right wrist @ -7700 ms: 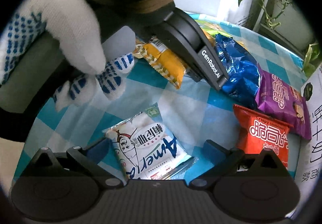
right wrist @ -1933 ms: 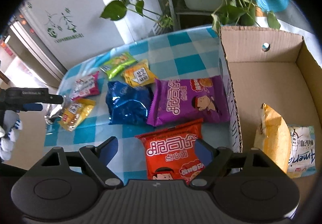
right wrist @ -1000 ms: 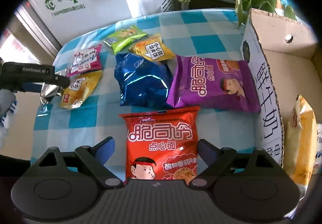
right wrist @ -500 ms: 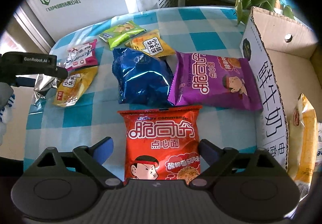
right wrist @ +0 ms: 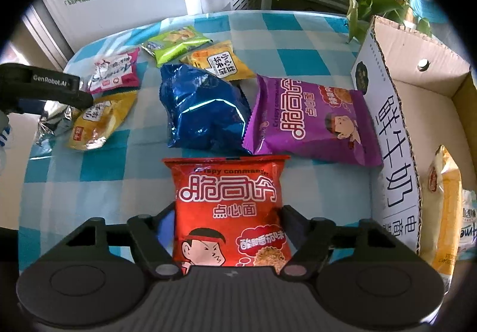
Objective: Organize snacks
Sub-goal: 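Grasp the silver foil packet with the left gripper while the right gripper grasps the red packet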
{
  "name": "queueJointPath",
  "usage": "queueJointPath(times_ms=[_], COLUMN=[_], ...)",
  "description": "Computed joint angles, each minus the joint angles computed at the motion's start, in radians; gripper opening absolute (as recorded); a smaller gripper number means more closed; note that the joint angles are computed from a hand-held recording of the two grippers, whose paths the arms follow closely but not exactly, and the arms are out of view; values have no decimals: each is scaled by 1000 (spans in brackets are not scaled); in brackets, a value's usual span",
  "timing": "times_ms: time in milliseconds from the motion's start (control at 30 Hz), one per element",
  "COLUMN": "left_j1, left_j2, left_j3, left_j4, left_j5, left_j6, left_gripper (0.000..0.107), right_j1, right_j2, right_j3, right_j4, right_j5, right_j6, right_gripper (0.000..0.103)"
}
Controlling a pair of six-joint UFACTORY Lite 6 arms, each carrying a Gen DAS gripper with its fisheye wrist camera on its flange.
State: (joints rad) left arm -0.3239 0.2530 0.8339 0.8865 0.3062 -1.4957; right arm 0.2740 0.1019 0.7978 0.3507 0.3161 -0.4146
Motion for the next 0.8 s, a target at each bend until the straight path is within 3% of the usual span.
queueJointPath(times_ms=[200,467,800], left_j1=[6,52,4], left_j2=[-51,-126,-258], left_j3=[-51,-110,-167], left_j4=[1,-152,51], left_j5=[-55,-127,-82], left_j6=[-36,75,-153], left_gripper=[66,65,65], right_j1=[-34,-55,-67], right_j2=[-21,-79,-127], right_j3=[-4,-25,-44], right_j4=[125,232,341], right_j5=[27,47,54], right_j6=[-132,-238,-360], right_gripper=[75,75,75])
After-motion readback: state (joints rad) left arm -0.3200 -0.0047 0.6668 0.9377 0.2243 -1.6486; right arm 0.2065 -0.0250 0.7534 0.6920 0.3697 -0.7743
